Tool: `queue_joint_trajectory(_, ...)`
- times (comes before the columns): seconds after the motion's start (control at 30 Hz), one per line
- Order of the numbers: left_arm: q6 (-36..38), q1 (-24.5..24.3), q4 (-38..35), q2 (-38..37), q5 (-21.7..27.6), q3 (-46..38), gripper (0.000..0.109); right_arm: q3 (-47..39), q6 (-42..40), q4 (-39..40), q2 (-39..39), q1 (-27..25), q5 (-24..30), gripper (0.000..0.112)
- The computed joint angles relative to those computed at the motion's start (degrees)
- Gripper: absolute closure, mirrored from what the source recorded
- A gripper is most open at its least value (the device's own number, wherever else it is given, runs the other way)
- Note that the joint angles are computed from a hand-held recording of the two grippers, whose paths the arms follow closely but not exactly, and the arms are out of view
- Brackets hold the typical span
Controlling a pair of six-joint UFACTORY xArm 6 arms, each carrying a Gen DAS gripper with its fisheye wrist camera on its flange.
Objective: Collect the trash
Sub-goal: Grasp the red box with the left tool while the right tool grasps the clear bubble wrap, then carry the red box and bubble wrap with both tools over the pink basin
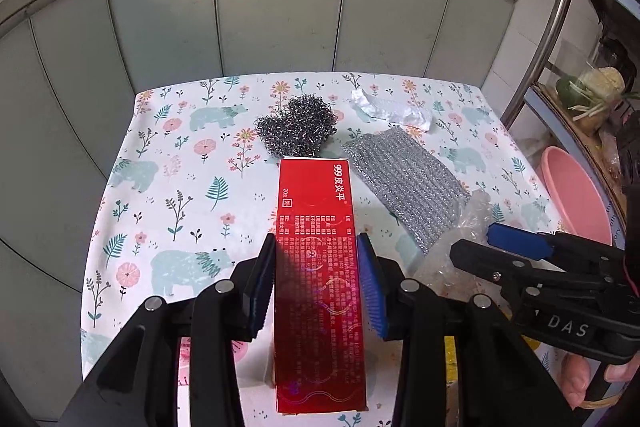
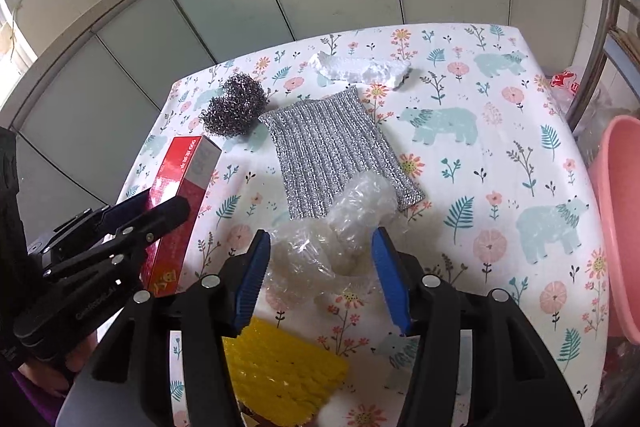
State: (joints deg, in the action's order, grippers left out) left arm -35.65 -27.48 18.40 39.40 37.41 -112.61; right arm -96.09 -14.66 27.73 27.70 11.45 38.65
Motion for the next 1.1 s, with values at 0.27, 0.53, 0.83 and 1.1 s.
queue_joint_trajectory(0.27,-1.26,0.15,0.35,-1.42,-1.08,2.13,0.07,3.64,-3.39,2.9,-2.21,-0.6,-0.48,0.067)
queue_joint_trajectory(0.53,-1.31,0.2,0.09,-2.28,-2.24,3.53,0.07,8.31,-3.82,1.63,-5.72,-0.8,-4.26,0.075)
queue_joint_trajectory(0.83,-2.13,-0.5,1.18,-2.56,-2.42,2.59,0.07,12.22,-6.12,2.85,-9.66,-1.04,-9.81,0.076)
queue_joint_trajectory(1.1,-0.51,-2.77,1.78,1.39,0.74,-6.03,0.07,15.15,-4.37,0.8,-12.39,-2.36,-12.64,0.075)
